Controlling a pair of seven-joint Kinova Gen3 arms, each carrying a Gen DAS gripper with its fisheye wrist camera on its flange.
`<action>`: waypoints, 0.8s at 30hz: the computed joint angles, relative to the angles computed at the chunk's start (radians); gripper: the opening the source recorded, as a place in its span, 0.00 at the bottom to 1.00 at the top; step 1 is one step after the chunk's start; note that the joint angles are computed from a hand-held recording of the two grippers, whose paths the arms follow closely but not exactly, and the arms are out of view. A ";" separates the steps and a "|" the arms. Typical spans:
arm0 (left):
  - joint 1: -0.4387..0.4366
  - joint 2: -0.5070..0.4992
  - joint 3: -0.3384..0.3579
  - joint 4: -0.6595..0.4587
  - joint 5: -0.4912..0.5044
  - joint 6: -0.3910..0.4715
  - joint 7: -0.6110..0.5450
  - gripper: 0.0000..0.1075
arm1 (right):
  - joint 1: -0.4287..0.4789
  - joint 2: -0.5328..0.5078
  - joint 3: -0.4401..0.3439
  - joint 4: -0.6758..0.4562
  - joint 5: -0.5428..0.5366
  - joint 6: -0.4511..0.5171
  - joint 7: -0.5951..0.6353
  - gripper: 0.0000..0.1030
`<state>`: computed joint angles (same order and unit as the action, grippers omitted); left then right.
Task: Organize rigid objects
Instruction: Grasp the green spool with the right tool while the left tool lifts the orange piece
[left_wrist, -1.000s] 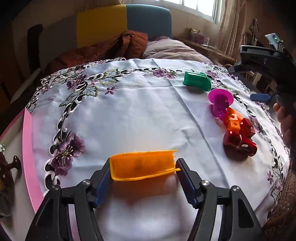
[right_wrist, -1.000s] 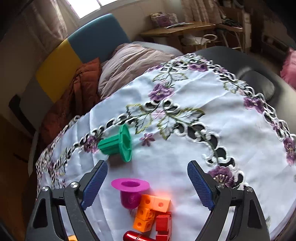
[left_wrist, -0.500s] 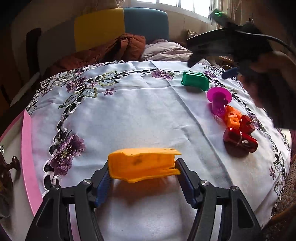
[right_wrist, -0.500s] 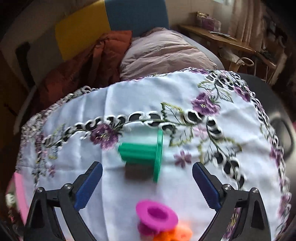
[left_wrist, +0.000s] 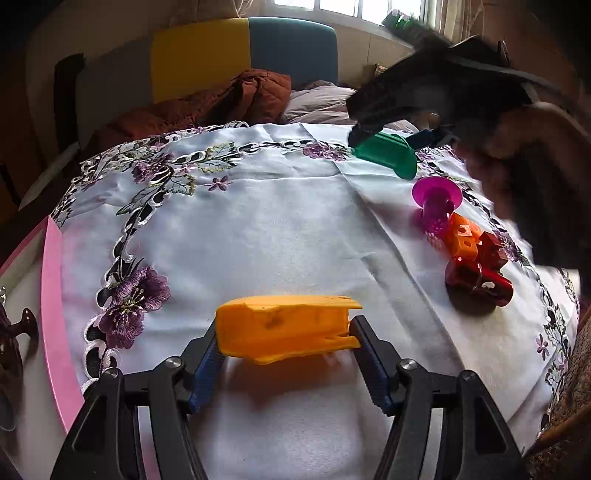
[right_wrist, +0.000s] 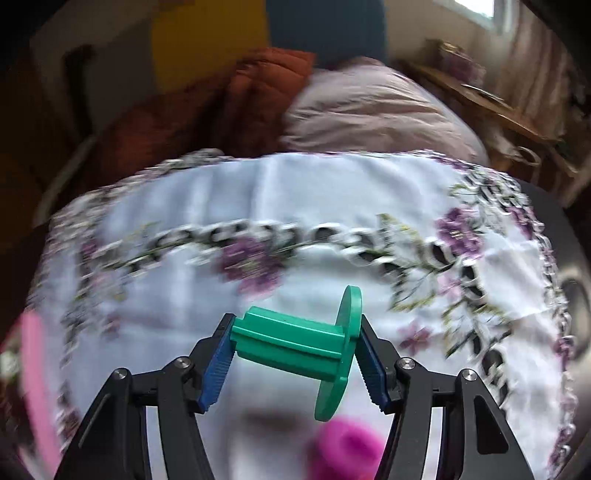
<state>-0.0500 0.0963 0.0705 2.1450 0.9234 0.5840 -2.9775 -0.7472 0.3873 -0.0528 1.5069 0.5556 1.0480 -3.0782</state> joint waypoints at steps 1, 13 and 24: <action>-0.002 0.000 -0.001 -0.001 0.001 0.004 -0.002 0.62 | -0.006 -0.018 -0.011 0.021 -0.002 -0.037 -0.006 0.61; -0.024 -0.112 -0.067 -0.006 -0.017 0.128 -0.029 0.62 | -0.080 0.016 -0.045 0.041 -0.038 -0.106 0.016 0.61; -0.081 -0.217 -0.201 -0.028 -0.008 0.295 -0.063 0.62 | -0.108 0.031 -0.018 0.035 -0.028 -0.072 0.009 0.61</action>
